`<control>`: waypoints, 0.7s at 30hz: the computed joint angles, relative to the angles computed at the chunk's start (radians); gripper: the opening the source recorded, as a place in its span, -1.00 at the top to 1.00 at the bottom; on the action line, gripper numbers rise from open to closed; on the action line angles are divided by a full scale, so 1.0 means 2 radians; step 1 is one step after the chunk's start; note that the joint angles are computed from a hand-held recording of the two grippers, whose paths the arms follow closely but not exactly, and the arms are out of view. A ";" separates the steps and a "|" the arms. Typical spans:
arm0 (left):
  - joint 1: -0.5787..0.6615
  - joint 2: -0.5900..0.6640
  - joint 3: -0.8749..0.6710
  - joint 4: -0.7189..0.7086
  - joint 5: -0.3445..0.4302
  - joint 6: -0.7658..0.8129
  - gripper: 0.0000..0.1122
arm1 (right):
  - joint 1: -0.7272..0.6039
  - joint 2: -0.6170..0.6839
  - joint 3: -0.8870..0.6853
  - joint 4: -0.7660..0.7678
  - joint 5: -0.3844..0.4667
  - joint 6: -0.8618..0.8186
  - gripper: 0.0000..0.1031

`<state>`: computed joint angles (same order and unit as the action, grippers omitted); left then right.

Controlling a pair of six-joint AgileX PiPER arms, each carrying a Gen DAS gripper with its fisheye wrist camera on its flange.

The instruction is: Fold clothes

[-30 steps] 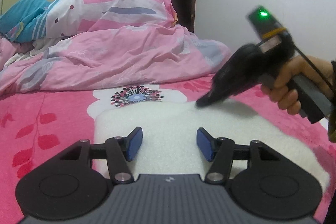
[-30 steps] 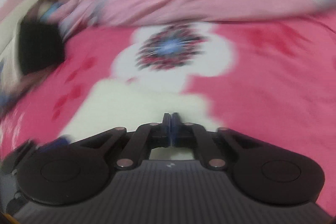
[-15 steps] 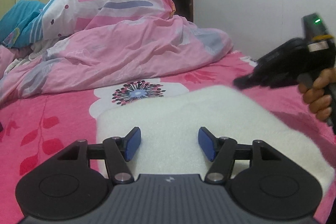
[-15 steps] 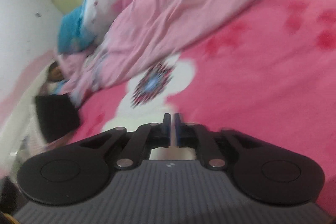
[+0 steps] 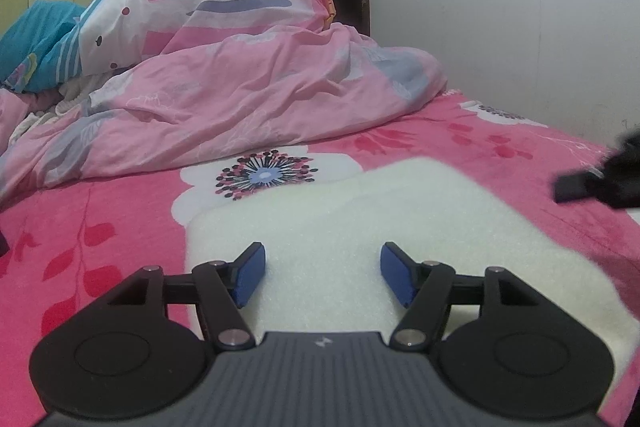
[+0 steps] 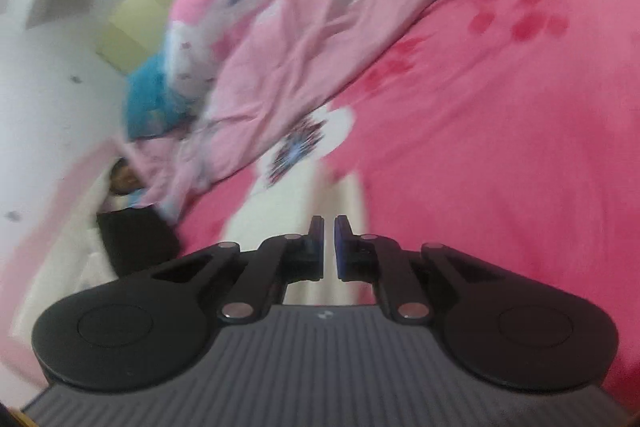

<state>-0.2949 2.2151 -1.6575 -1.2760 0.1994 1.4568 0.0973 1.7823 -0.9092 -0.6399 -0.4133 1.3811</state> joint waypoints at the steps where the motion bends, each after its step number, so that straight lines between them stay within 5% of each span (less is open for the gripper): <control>1: 0.000 0.000 0.000 0.009 0.000 -0.008 -0.17 | 0.013 -0.011 0.017 0.030 0.007 -0.024 0.88; 4: 0.000 -0.004 -0.005 0.081 0.002 -0.083 -0.18 | 0.017 -0.033 0.073 0.056 -0.033 -0.024 0.79; 7: 0.004 -0.018 0.002 0.144 -0.002 -0.153 -0.18 | 0.018 -0.038 0.116 0.070 -0.091 -0.016 0.31; 9: 0.015 -0.026 0.003 0.181 0.016 -0.205 -0.18 | 0.022 -0.039 0.137 0.080 -0.120 -0.018 0.17; 16: 0.068 -0.017 -0.048 0.270 0.133 -0.356 -0.31 | 0.068 -0.030 0.139 0.139 -0.111 -0.106 -0.12; 21: 0.090 0.012 -0.099 0.276 0.201 -0.416 -0.37 | 0.092 -0.017 0.109 0.186 -0.069 -0.180 -0.23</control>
